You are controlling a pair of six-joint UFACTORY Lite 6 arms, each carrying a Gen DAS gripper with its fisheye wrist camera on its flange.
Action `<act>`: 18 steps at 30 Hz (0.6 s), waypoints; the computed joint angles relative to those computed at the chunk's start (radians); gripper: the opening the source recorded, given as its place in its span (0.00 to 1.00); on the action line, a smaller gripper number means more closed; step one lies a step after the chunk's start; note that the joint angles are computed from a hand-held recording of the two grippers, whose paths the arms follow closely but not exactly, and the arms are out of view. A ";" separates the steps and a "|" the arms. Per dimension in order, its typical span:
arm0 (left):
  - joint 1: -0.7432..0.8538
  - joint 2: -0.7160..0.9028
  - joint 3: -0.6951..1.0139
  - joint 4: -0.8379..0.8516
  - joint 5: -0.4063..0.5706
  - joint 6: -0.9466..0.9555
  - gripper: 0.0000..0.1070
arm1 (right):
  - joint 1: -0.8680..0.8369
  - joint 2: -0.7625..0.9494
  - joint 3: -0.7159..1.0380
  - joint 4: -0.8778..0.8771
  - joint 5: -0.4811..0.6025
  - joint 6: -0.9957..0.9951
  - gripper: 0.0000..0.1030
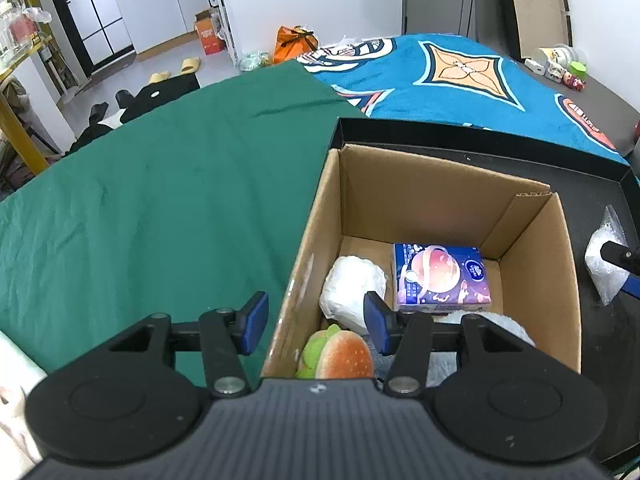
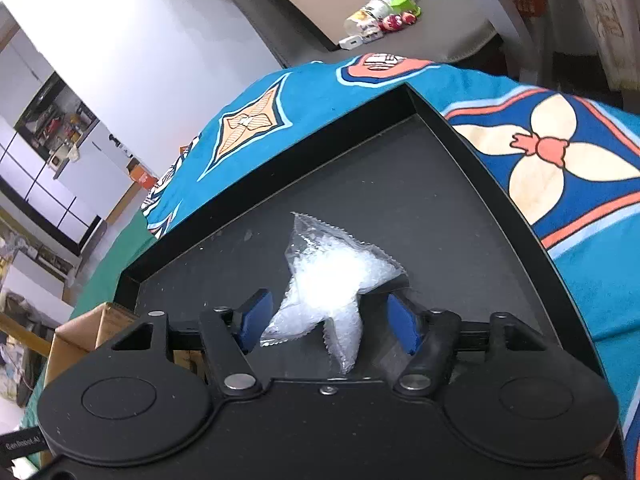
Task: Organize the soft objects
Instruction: 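Move the right gripper to the clear bag of white filling and grasp it, then carry the clear bag with the right gripper into the box and release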
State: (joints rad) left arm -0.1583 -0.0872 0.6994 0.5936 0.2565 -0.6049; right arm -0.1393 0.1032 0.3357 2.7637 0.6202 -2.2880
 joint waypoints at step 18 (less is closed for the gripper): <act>-0.015 -0.053 -0.029 -0.050 0.034 0.069 0.48 | 0.041 -0.233 -0.079 0.044 -0.194 -0.023 0.25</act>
State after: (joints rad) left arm -0.1731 -0.1401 0.6705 0.5437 0.2902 -0.5363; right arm -0.0982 -0.1302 0.2568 2.8080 0.4259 -2.3106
